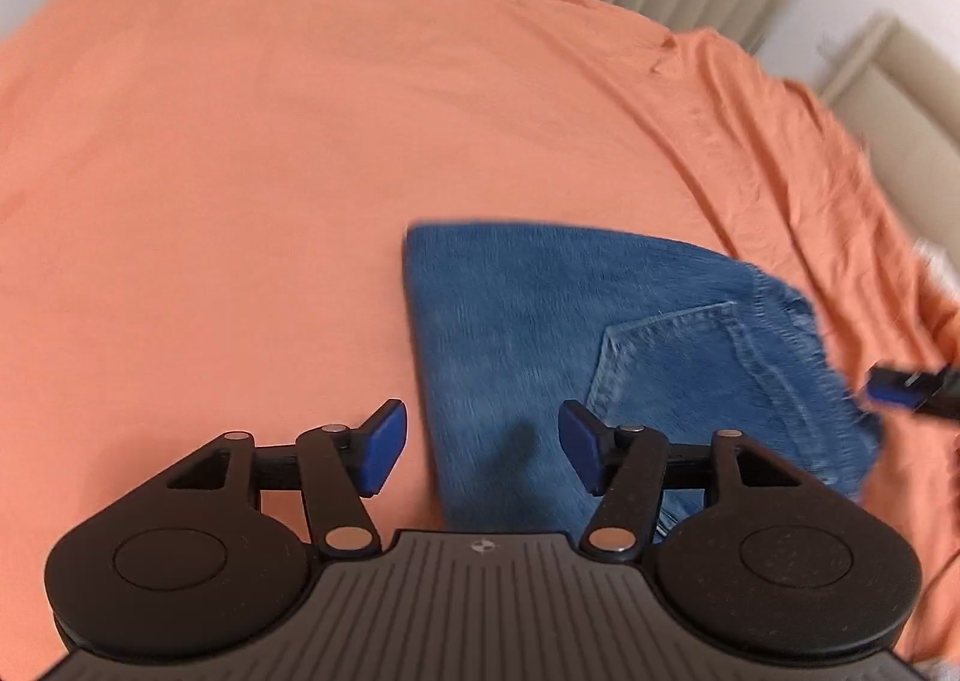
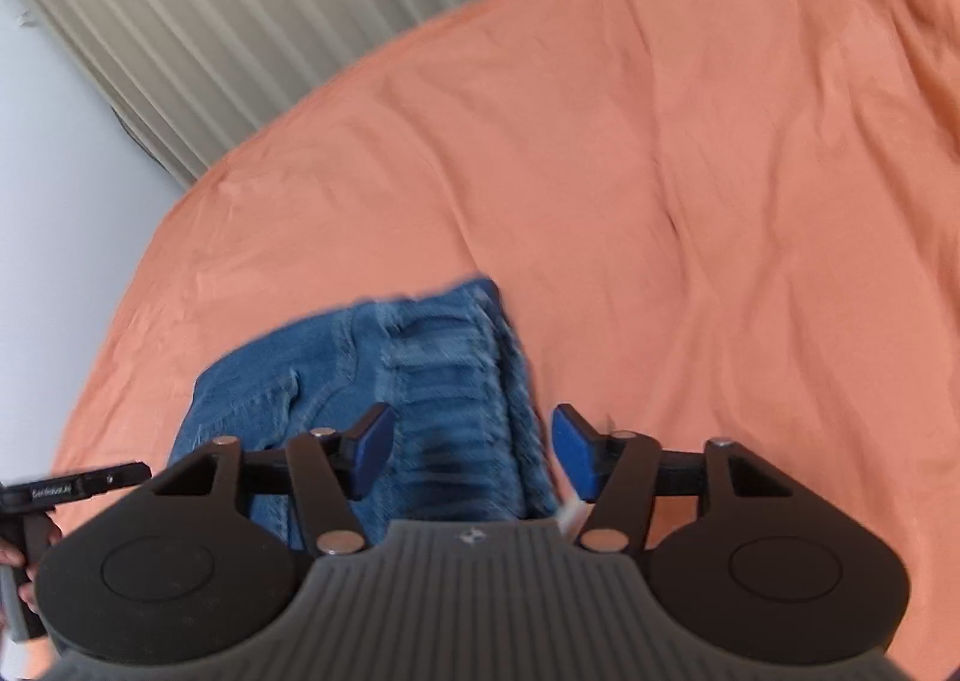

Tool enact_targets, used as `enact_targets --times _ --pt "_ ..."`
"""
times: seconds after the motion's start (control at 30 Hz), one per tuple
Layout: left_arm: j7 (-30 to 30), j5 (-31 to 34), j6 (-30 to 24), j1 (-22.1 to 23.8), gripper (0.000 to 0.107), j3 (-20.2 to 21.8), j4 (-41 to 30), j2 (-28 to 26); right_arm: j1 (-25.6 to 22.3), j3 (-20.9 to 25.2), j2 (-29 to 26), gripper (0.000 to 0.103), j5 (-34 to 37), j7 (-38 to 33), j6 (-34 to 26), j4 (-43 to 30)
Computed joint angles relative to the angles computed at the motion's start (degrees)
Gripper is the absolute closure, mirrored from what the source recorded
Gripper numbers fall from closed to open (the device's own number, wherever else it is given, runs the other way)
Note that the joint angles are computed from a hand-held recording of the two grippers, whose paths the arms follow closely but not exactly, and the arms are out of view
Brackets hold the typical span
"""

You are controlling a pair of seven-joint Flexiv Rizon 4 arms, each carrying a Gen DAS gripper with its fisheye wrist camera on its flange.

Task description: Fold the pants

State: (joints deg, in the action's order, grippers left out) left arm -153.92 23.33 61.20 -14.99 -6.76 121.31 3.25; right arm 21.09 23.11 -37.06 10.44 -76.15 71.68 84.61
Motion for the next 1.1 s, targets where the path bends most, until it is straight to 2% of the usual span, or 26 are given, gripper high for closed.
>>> enact_targets --times 0.1,0.13,0.17,0.23,0.4,0.53,0.67,0.77,0.8,0.83,0.87,0.93,1.0,1.03,1.1 --pt "-3.9 -0.1 -1.2 -0.2 0.038 -0.3 0.9 0.3 -4.5 5.1 -2.8 0.044 4.7 -3.4 -7.3 -4.5" --pt "-4.6 -0.6 -0.3 -0.1 0.038 0.0 1.4 0.2 -5.5 6.3 -4.0 0.043 6.7 -4.7 -9.3 -6.3" --pt "-5.1 -1.6 1.8 0.0 0.038 0.4 2.5 0.3 -5.7 6.8 -4.6 0.037 8.3 -5.4 -10.7 -7.2" --pt "-6.0 -4.1 6.1 0.2 0.038 1.1 4.6 0.3 -5.3 6.1 -6.0 0.038 9.9 -5.8 -13.6 -9.7" --pt "-4.8 -7.3 10.9 0.9 0.034 1.6 6.5 -1.3 -5.3 5.2 -10.1 0.035 15.7 -6.8 -19.4 -15.9" --pt "-7.3 -6.5 15.3 1.2 0.035 2.2 8.3 -2.6 -5.7 5.3 -12.8 0.035 20.8 -9.0 -22.0 -19.4" --pt "-8.9 -4.8 20.4 1.2 0.035 3.0 9.1 -4.2 -5.7 5.2 -13.3 0.05 24.4 -12.3 -21.8 -20.0" --pt "-8.6 -4.4 20.4 0.5 0.037 3.4 8.1 -5.1 -5.3 4.6 -13.2 0.05 25.8 -12.5 -22.6 -20.4" --pt "-8.8 -3.9 19.8 0.2 0.04 3.6 7.7 -5.2 -4.8 4.2 -13.1 0.05 25.6 -12.9 -22.8 -20.6" --pt "-8.8 -3.8 20.0 0.0 0.048 3.7 7.5 -5.3 -4.3 3.7 -12.8 0.051 25.3 -13.0 -22.7 -20.5" --pt "-7.8 -4.7 21.2 -0.1 0.052 3.8 7.9 -5.6 -4.2 3.3 -12.4 0.057 25.0 -13.2 -22.8 -20.2" --pt "-5.1 -8.1 23.4 -0.3 0.074 3.8 9.0 -5.8 -3.7 2.5 -10.9 0.067 24.2 -13.7 -22.3 -19.1" --pt "-5.5 -6.5 20.4 -0.9 0.089 4.2 7.7 -5.3 -2.4 1.3 -9.5 0.072 22.2 -14.2 -21.4 -18.2" --pt "-5.2 -6.3 19.6 -1.0 0.095 4.1 7.4 -5.1 -1.5 0.7 -8.7 0.072 21.0 -14.2 -20.8 -17.7" --pt "-5.2 -6.1 19.1 -0.9 0.099 4.1 7.2 -4.5 0.1 -0.5 -7.3 0.076 18.4 -13.4 -20.0 -16.8"
